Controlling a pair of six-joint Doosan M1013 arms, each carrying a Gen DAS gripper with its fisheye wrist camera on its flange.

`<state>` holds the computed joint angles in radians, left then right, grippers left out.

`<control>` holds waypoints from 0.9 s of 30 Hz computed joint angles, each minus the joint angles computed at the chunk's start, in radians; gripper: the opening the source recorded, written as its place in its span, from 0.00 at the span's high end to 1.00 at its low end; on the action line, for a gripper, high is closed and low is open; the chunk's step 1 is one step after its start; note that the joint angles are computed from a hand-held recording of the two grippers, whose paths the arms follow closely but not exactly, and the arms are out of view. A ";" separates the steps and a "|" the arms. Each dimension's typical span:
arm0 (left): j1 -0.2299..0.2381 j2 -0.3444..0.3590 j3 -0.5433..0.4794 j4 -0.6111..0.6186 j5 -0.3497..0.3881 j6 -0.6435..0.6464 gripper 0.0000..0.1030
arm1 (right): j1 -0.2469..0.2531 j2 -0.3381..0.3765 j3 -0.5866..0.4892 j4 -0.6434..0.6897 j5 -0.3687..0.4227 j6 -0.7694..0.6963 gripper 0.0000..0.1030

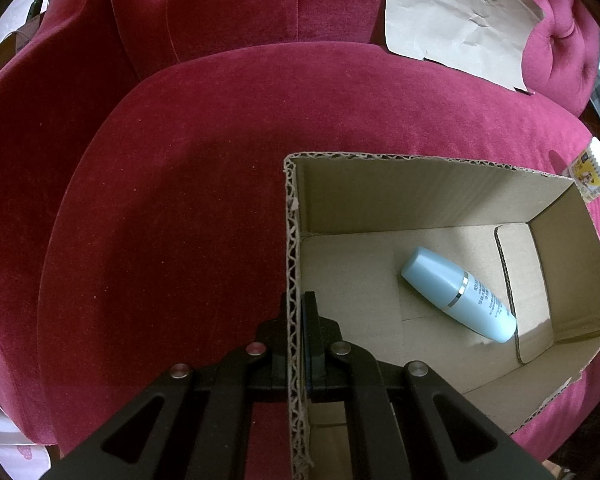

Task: Organize rigid objects
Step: 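Lift the white charger with the right gripper and carry it toward the box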

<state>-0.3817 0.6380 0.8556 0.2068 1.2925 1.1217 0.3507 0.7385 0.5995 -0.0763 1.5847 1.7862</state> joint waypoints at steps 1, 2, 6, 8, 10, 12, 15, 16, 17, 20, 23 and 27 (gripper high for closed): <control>0.000 0.000 0.000 0.000 0.000 0.000 0.97 | -0.001 -0.001 -0.001 0.001 -0.001 -0.001 0.40; 0.001 -0.001 0.001 -0.001 -0.001 0.001 0.97 | -0.001 -0.004 0.001 0.000 -0.003 -0.001 0.40; 0.000 0.000 0.000 0.000 0.000 0.001 0.97 | -0.002 -0.009 -0.001 -0.002 -0.008 -0.006 0.40; 0.000 0.000 0.000 0.000 0.000 0.000 0.97 | -0.001 -0.016 0.001 -0.002 -0.013 -0.008 0.40; 0.000 0.000 0.000 0.000 0.000 0.000 0.97 | -0.001 -0.020 0.001 -0.001 -0.019 -0.011 0.40; -0.001 0.001 -0.001 0.001 0.001 -0.001 0.97 | 0.002 -0.024 -0.001 -0.005 -0.023 -0.014 0.40; 0.000 0.000 -0.001 0.000 0.001 0.000 0.97 | 0.002 -0.028 -0.005 -0.002 -0.029 -0.022 0.40; 0.000 0.000 0.000 0.000 0.000 -0.001 0.97 | 0.004 -0.028 -0.009 -0.003 -0.030 -0.024 0.40; 0.001 -0.001 0.001 0.000 0.000 0.000 0.97 | 0.005 -0.028 -0.013 -0.003 -0.031 -0.027 0.40; -0.001 0.000 -0.001 0.000 0.002 -0.002 0.97 | 0.012 -0.015 -0.049 -0.002 -0.024 -0.032 0.40; -0.001 0.001 -0.002 0.001 0.003 -0.002 0.97 | 0.012 -0.014 -0.057 0.003 -0.032 -0.044 0.40; 0.000 0.001 -0.002 -0.001 0.004 -0.002 0.97 | 0.022 0.002 -0.090 0.005 -0.033 -0.052 0.40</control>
